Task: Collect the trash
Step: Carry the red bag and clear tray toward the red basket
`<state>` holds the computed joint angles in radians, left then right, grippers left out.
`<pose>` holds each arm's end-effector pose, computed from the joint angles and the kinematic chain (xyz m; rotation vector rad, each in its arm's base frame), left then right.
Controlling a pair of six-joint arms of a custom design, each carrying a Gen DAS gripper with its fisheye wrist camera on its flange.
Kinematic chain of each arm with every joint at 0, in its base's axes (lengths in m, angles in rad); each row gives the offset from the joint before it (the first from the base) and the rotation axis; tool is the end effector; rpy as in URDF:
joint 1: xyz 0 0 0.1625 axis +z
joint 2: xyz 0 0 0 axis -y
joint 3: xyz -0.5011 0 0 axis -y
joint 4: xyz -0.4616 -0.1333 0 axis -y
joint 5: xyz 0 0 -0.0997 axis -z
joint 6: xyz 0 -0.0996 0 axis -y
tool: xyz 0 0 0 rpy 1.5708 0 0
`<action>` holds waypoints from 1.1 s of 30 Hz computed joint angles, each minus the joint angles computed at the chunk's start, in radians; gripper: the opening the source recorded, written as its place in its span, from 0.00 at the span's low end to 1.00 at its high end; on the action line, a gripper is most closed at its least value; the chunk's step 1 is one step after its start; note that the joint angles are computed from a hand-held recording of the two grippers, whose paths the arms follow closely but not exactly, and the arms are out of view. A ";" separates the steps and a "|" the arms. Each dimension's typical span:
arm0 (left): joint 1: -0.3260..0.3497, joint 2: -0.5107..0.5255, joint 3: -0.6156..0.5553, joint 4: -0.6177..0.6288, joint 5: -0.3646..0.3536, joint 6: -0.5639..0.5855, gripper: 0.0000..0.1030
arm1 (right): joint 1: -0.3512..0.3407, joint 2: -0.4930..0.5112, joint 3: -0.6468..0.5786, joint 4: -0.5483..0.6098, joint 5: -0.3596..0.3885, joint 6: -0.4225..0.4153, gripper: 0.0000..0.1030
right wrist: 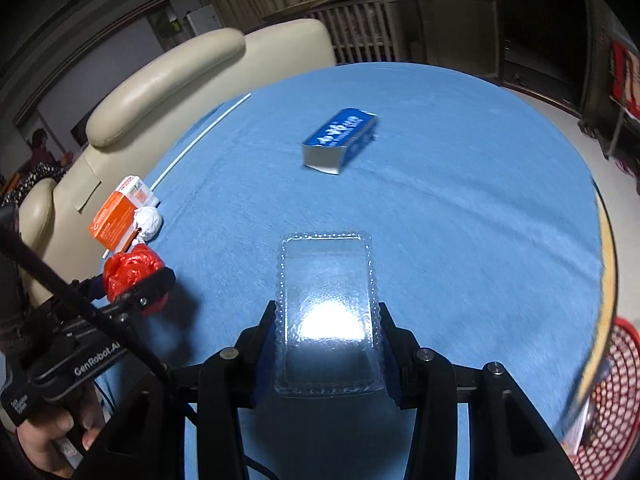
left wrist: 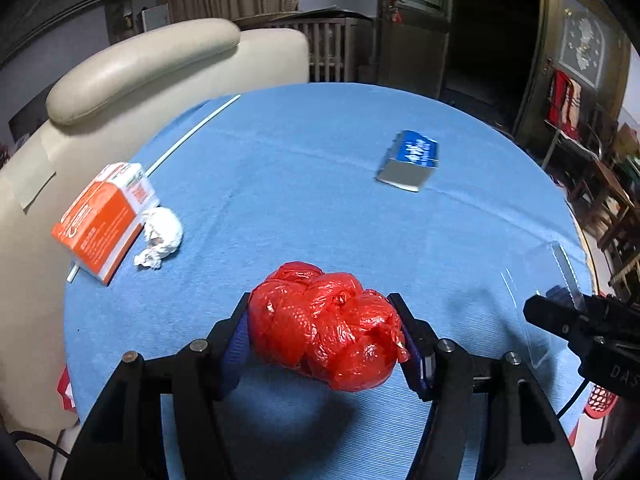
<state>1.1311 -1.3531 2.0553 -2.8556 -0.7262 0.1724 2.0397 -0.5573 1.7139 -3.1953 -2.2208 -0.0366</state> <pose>-0.0590 -0.6135 0.3533 0.3904 2.2454 -0.8064 0.3977 -0.6234 -0.0208 0.4311 -2.4725 0.7631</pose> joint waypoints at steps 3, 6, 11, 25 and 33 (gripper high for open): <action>-0.019 0.001 0.007 0.008 0.008 0.000 0.64 | -0.009 -0.027 0.054 -0.054 0.009 0.026 0.47; -0.035 0.001 0.016 0.008 0.017 0.006 0.64 | -0.015 -0.054 0.111 -0.105 0.020 0.056 0.47; -0.057 0.005 0.028 0.001 0.016 0.012 0.64 | -0.019 -0.091 0.201 -0.186 0.019 0.094 0.47; -0.123 0.054 0.013 0.011 -0.024 0.062 0.63 | -0.046 -0.187 0.353 -0.379 -0.035 0.140 0.47; -0.137 0.079 -0.003 0.065 -0.057 0.043 0.63 | -0.071 -0.246 0.426 -0.462 -0.079 0.168 0.47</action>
